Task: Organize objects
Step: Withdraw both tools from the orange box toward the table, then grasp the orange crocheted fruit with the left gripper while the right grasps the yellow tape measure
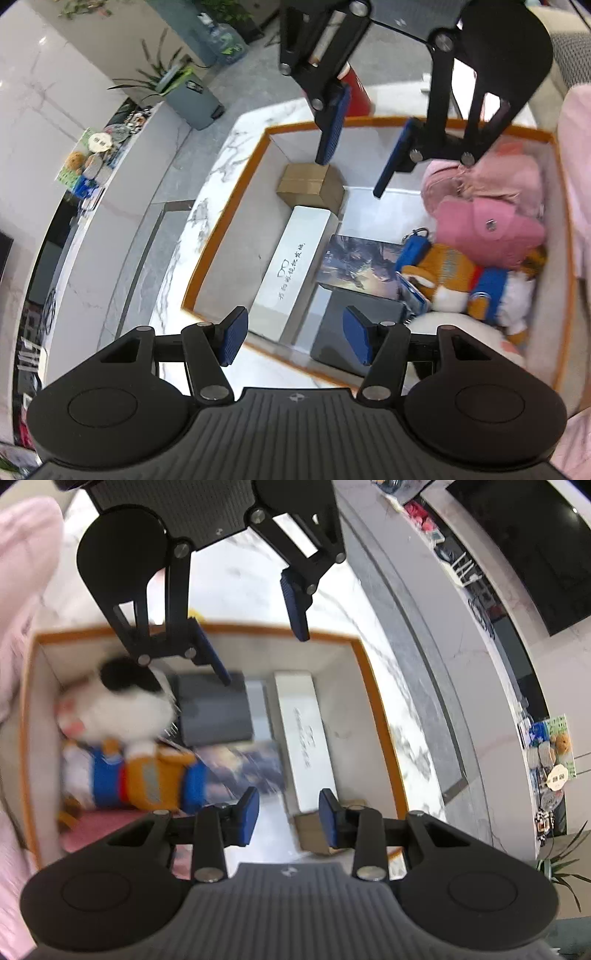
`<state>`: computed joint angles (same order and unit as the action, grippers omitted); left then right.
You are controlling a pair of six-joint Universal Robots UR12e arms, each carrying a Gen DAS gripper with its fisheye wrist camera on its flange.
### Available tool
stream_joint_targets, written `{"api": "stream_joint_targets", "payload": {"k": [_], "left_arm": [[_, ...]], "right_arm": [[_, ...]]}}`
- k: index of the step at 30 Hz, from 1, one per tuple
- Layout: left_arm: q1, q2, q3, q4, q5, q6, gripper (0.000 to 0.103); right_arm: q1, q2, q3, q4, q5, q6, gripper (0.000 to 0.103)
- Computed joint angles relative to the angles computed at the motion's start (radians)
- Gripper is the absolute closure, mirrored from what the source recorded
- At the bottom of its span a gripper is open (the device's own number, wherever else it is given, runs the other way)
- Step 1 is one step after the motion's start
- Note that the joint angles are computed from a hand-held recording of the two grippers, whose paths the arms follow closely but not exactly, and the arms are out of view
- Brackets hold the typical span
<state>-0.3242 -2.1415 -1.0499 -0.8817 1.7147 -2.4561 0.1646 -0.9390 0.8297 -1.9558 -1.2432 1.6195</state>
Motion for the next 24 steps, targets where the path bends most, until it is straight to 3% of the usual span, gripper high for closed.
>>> {"api": "stream_joint_targets", "payload": {"k": [7,14,21,24], "left_arm": [[0.022,0.086,-0.091,-0.021,-0.054,-0.180,0.035],[0.051,0.169,-0.186,-0.077,-0.026,-0.334,0.035],[0.082,0.208,-0.257,-0.146,0.031,-0.396,0.035],[0.098,0.207,-0.277,-0.145,0.042,-0.455,0.035]], "right_arm": [[0.000,-0.029,0.008,0.039,0.113,0.079,0.066],[0.035,0.031,-0.155,0.316,0.191,0.197,0.066],[0.107,0.042,-0.145,0.323,0.124,0.160,0.063],[0.145,0.074,-0.174,0.329,0.036,0.241,0.057]]}}
